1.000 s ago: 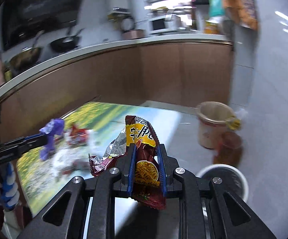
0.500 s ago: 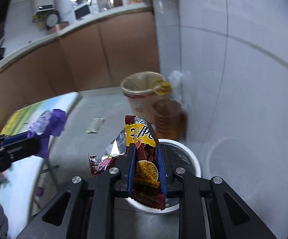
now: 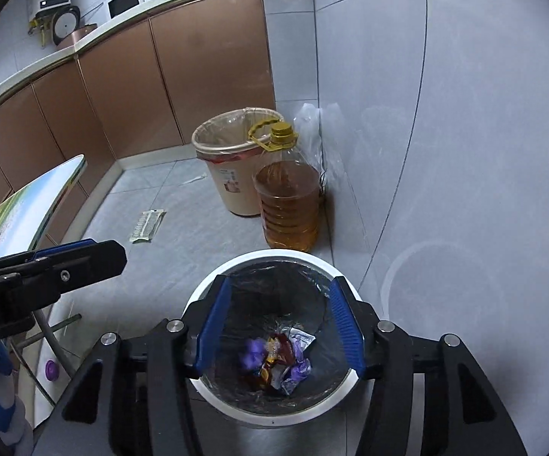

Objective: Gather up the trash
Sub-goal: 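Carry both items to the bin and open both tools to drop them, then return both tools to the table toward the remaining trash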

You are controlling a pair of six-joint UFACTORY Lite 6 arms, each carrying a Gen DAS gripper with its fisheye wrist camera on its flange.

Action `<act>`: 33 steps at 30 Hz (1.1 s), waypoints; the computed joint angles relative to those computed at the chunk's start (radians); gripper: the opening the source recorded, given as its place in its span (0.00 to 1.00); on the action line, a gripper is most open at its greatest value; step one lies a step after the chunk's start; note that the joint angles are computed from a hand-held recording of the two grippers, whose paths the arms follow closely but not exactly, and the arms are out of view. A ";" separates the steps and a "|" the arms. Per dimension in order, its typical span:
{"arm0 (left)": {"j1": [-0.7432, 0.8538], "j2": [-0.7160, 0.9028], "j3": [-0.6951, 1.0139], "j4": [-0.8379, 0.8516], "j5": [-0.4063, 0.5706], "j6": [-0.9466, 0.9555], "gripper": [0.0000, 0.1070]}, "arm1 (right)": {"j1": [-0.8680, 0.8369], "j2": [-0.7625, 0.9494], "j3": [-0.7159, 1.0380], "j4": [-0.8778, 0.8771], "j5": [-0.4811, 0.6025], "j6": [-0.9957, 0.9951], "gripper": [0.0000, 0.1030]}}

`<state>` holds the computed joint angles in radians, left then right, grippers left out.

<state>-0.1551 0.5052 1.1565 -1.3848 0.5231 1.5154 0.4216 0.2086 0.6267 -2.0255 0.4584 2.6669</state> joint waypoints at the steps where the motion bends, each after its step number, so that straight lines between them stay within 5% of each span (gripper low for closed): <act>1: 0.003 -0.004 0.000 0.002 0.000 -0.006 0.45 | -0.004 -0.001 0.003 0.001 0.000 -0.004 0.54; 13: 0.143 -0.501 -0.367 -0.168 -0.092 0.224 0.45 | 0.230 -0.183 0.041 0.379 0.124 -0.320 0.79; 18: 0.249 -0.676 -0.461 -0.083 -0.085 0.187 0.48 | 0.358 -0.222 0.103 0.526 0.217 -0.455 0.83; 24: 0.442 -0.855 -0.534 0.036 0.017 0.128 0.56 | 0.501 -0.268 0.179 0.658 0.350 -0.572 0.89; 33: 0.863 -0.987 -0.538 0.130 0.329 0.153 0.61 | 0.708 -0.257 0.349 0.762 0.544 -0.689 0.96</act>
